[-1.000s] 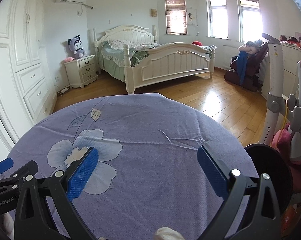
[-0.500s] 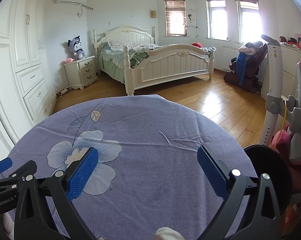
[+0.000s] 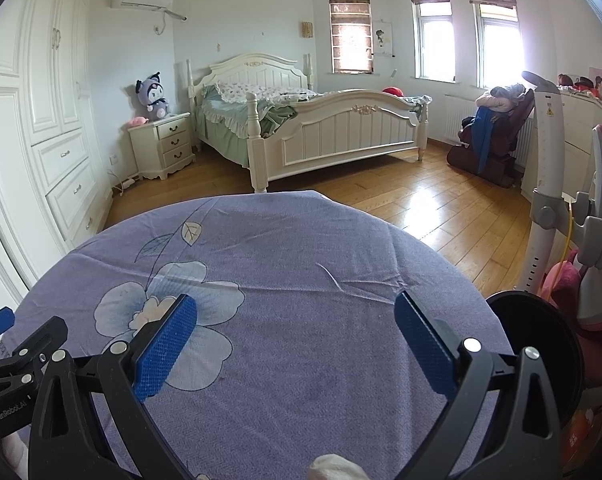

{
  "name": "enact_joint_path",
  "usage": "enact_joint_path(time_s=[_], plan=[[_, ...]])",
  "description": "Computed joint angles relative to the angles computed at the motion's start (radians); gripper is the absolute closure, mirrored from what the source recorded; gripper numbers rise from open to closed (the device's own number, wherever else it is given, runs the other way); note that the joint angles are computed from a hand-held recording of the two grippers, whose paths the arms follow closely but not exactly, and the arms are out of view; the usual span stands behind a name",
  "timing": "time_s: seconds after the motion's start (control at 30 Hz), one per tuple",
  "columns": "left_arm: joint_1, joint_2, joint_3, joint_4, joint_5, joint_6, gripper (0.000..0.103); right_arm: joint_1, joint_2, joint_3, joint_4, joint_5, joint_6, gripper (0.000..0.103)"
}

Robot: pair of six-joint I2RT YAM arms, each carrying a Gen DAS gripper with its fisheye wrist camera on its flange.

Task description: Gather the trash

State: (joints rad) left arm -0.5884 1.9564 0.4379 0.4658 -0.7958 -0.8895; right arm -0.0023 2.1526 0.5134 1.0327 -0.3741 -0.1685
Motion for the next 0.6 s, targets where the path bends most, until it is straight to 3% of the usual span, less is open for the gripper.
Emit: enact_joint_path(time_s=[0.07, 0.6], plan=[[-0.018, -0.003, 0.025, -0.055, -0.023, -0.003, 0.005, -0.003, -0.004, -0.001, -0.003, -0.003, 0.001, 0.005], [-0.055, -0.019, 0.012, -0.048, -0.075, 0.01, 0.005, -0.004, 0.0, -0.008, 0.026, -0.003, 0.001, 0.005]])
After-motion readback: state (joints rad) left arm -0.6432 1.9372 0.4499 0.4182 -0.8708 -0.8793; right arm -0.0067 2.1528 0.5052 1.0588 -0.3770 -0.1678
